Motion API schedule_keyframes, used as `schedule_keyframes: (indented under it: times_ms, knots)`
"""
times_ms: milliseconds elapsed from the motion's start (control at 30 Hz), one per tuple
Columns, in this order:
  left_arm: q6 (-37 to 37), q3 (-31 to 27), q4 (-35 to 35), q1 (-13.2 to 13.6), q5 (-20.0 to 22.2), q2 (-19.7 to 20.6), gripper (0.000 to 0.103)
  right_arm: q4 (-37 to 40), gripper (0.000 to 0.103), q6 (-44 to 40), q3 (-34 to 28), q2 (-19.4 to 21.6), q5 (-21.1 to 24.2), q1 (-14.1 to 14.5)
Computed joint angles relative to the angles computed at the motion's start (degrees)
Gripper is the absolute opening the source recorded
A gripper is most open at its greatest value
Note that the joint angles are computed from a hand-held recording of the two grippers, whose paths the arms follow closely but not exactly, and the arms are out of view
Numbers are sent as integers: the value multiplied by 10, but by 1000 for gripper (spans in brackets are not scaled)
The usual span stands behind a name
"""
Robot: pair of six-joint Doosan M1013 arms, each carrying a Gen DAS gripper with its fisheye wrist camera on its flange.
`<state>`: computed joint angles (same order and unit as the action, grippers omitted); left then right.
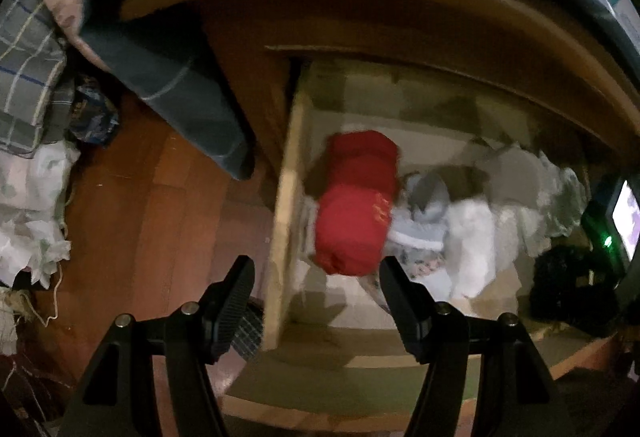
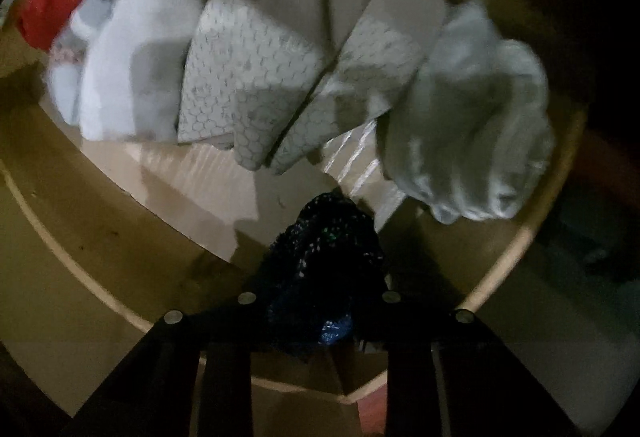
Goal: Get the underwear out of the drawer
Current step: 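Grasp the grey-white patterned item with the left gripper while the right holds the dark blue item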
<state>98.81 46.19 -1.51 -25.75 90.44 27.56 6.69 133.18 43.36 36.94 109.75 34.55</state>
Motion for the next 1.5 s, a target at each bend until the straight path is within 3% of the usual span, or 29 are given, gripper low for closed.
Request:
schedule_keyframes:
  times_ms: [267, 433, 600, 733, 933, 1100, 1400, 1500]
  knots:
    - [-6, -9, -53, 6, 20, 6, 67, -8, 22, 128, 74, -69, -145, 5]
    - [24, -1, -56, -2, 30, 4, 67, -24, 22, 238, 160, -127, -247, 11]
    - [29, 4, -28, -14, 42, 7, 67, -64, 22, 322, 180, -152, -309, 18]
    - [8, -3, -39, -16, 71, 17, 67, -65, 22, 330, 196, -161, -354, 20]
    - [-29, -15, -51, -17, 102, 33, 67, -58, 22, 328, 203, -166, -378, 18]
    - [-66, -24, -55, -19, 105, 44, 67, -46, 23, 336, 217, -169, -407, 15]
    - [-91, -34, -42, -32, 135, 63, 67, -37, 23, 327, 217, -169, -412, 15]
    - [-101, -50, -37, -34, 165, 77, 67, -34, 23, 325, 219, -170, -416, 14]
